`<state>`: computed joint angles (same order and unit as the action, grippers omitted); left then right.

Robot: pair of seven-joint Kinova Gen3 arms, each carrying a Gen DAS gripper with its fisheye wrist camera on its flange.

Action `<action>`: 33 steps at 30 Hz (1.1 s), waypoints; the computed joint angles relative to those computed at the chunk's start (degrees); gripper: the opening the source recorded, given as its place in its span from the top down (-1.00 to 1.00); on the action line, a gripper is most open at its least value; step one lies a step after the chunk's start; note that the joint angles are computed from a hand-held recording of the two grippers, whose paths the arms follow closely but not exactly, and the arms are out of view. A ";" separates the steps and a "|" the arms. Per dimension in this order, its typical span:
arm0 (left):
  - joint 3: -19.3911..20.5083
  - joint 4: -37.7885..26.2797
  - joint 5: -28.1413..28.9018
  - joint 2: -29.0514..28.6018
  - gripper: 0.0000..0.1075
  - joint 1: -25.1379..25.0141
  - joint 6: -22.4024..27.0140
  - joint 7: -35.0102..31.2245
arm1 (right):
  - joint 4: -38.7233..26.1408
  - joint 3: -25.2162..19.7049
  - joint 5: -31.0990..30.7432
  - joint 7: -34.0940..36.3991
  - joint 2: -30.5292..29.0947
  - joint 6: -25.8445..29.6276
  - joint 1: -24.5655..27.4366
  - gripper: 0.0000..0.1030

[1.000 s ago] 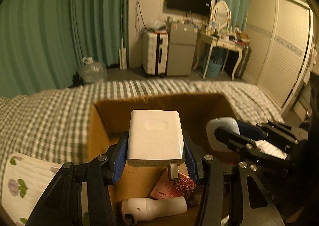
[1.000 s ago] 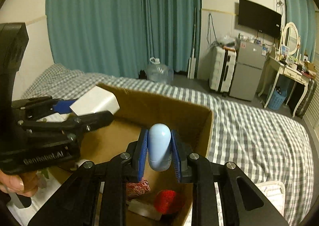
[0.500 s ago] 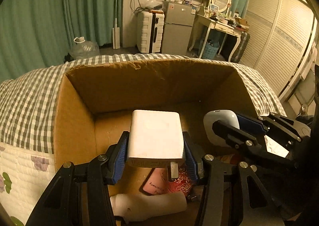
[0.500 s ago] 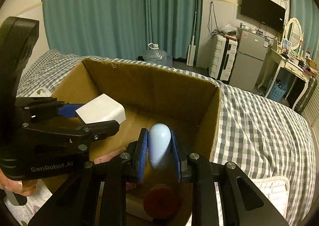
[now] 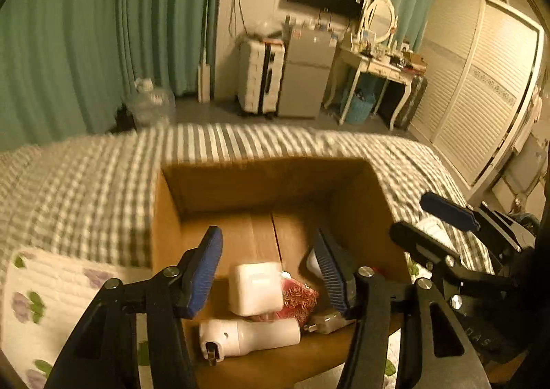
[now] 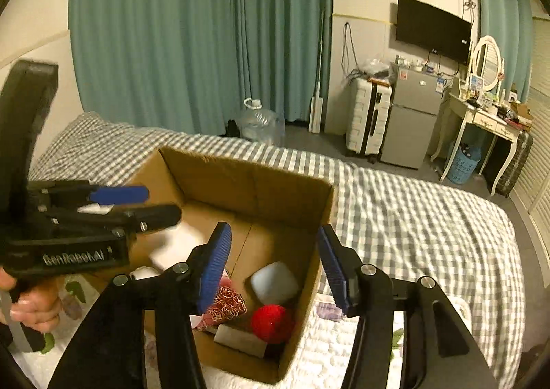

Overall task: Organize rigid objects
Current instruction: 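Open both tools to drop the charger and earbud case into the box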

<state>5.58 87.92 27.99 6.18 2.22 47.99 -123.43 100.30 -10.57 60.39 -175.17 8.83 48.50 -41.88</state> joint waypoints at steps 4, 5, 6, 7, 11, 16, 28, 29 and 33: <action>-0.65 0.06 2.42 -2.80 -0.10 -0.83 1.17 -1.71 | -0.84 -1.25 0.46 -0.37 -1.58 4.13 -1.67 -0.04; -1.05 0.56 3.47 -4.01 -0.10 -1.11 1.30 -2.49 | -0.89 -1.77 0.65 -0.59 -2.29 5.38 -2.13 -0.04; -1.54 0.47 4.29 -4.50 -0.10 -1.30 1.56 -3.17 | -1.01 -2.29 0.84 -0.76 -2.72 6.54 -2.45 -0.05; -2.05 0.98 5.33 -5.54 -0.10 -1.53 1.71 -4.06 | -1.01 -2.76 0.93 -0.76 -3.22 7.45 -2.62 -0.09; -4.38 2.26 8.46 -9.04 -0.10 -1.87 2.28 -6.89 | -1.52 -5.44 2.03 -1.11 -5.51 12.73 -4.09 -0.24; -8.12 4.34 11.48 -14.46 -0.14 -1.42 2.70 -8.84 | -2.18 -9.30 3.84 -2.60 -8.05 19.09 -6.03 -0.48; -15.61 4.45 11.79 -22.86 -0.21 1.21 6.33 -7.83 | -6.09 -16.86 10.38 -4.54 -7.64 36.68 -15.15 -1.00; -16.00 4.68 11.67 -23.56 -0.21 1.36 6.38 -7.71 | -6.68 -17.10 10.85 -4.29 -7.46 38.02 -16.20 -1.00; -17.67 6.39 11.09 -26.38 -0.22 2.36 5.43 -8.11 | -7.74 -17.64 12.62 -5.65 -6.27 42.56 -20.22 -1.00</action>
